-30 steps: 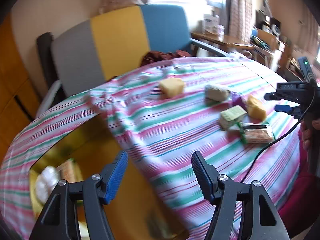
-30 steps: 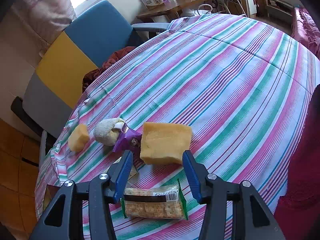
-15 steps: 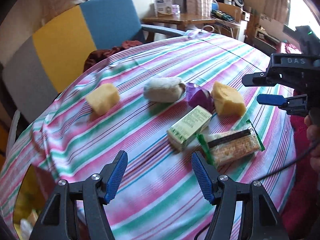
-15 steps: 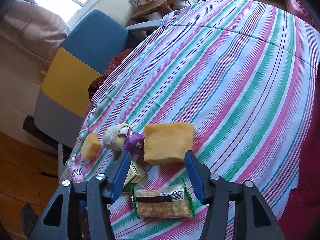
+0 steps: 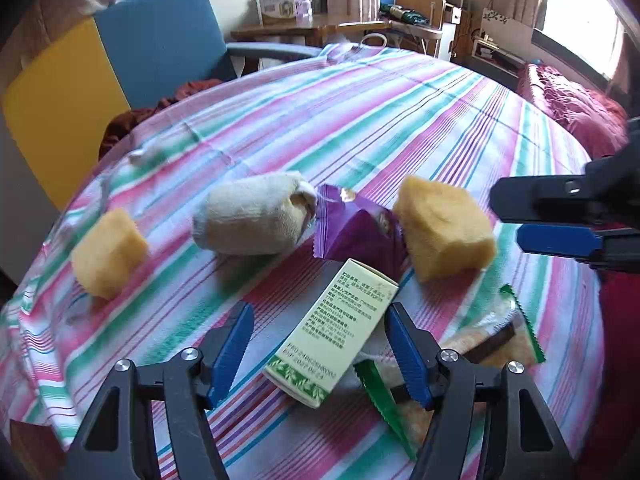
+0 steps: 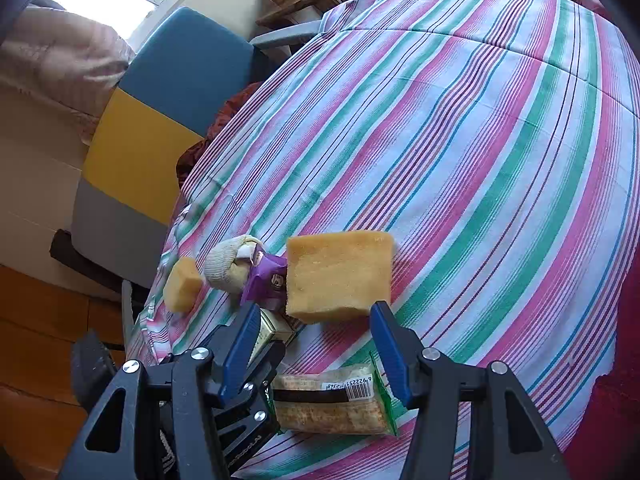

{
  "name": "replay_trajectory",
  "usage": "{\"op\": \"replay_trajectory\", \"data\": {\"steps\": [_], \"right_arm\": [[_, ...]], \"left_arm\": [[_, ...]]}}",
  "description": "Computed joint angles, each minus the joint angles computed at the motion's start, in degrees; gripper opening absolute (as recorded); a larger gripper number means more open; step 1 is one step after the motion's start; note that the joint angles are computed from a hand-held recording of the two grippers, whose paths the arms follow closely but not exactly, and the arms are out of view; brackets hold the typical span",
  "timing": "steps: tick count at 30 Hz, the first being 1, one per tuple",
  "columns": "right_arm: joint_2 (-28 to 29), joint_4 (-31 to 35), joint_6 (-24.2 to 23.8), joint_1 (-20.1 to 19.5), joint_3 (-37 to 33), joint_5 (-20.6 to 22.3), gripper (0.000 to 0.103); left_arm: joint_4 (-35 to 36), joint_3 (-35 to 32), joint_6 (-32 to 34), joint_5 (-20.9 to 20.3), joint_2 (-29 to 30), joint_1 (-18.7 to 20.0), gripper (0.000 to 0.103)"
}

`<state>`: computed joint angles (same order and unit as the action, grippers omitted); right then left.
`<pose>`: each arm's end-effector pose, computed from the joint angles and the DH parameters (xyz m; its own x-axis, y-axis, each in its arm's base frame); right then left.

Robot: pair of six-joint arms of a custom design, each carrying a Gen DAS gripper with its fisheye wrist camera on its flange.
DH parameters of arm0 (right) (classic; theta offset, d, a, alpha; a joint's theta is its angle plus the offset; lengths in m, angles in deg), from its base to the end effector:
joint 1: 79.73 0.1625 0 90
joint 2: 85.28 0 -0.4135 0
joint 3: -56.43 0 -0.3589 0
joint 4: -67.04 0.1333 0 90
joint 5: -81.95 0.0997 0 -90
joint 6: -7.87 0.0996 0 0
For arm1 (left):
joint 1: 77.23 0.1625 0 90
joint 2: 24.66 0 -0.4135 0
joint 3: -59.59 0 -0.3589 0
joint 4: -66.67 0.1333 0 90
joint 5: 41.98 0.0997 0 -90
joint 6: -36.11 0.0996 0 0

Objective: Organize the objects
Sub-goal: 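Move both tools back to the items and grasp the small green-white box with the left gripper, then carry the green-white box toward the tray with the left gripper while the right gripper grasps a yellow sponge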

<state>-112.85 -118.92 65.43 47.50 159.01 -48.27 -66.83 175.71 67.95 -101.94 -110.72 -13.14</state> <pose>0.4056 -0.4198 -0.0282 -0.8779 0.4783 0.0217 0.3279 0.6336 -0.7007 -0.0345 -0.4902 0.3346 -0.4805 0.6940 -0.5362 0.7986 0.5989 0.0594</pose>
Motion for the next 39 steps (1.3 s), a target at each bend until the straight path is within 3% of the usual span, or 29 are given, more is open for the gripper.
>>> {"op": "replay_trajectory", "data": {"steps": [2, 4, 13, 19, 22, 28, 30, 32, 33, 39], "right_arm": [[-0.1, 0.1, 0.8, -0.2, 0.3, 0.0, 0.058], [-0.2, 0.1, 0.9, -0.4, 0.4, 0.2, 0.058], [-0.3, 1.1, 2.2, -0.6, 0.6, 0.2, 0.058], [0.1, 3.0, 1.1, -0.2, -0.6, -0.1, 0.058], [1.1, 5.1, -2.9, 0.0, -2.9, 1.8, 0.058], [4.7, 14.3, -15.7, 1.0, -12.6, 6.6, 0.058], [6.3, 18.8, -20.8, 1.2, -17.7, 6.9, 0.063], [8.5, 24.2, -26.3, 1.1, -23.9, 7.3, 0.079], [9.8, 27.1, -28.7, 1.0, -27.1, 7.3, 0.082], [20.8, 44.3, -39.5, -0.2, -50.8, 6.8, 0.084]], "left_arm": [[1.8, -1.0, -2.4, -1.0, 0.8, 1.4, 0.043], [0.9, -0.7, -3.6, -2.0, -0.3, 2.1, 0.03], [2.8, 2.6, -11.7, 1.4, -9.0, 3.9, 0.03], [2.3, 7.9, -11.3, 2.6, -16.9, 3.5, 0.03], [0.9, 10.0, -9.4, 2.4, -20.0, 3.7, 0.03], [-1.8, 12.0, -4.8, 0.5, -23.3, 4.9, 0.03], [-3.3, 12.5, -3.8, -0.3, -23.4, 5.4, 0.03], [-4.4, 12.8, -3.5, -1.0, -23.4, 5.8, 0.03], [-5.1, 12.9, -3.1, -1.3, -23.2, 6.0, 0.03], [-7.7, 13.7, -1.7, -1.6, -22.8, 6.3, 0.03]]}}
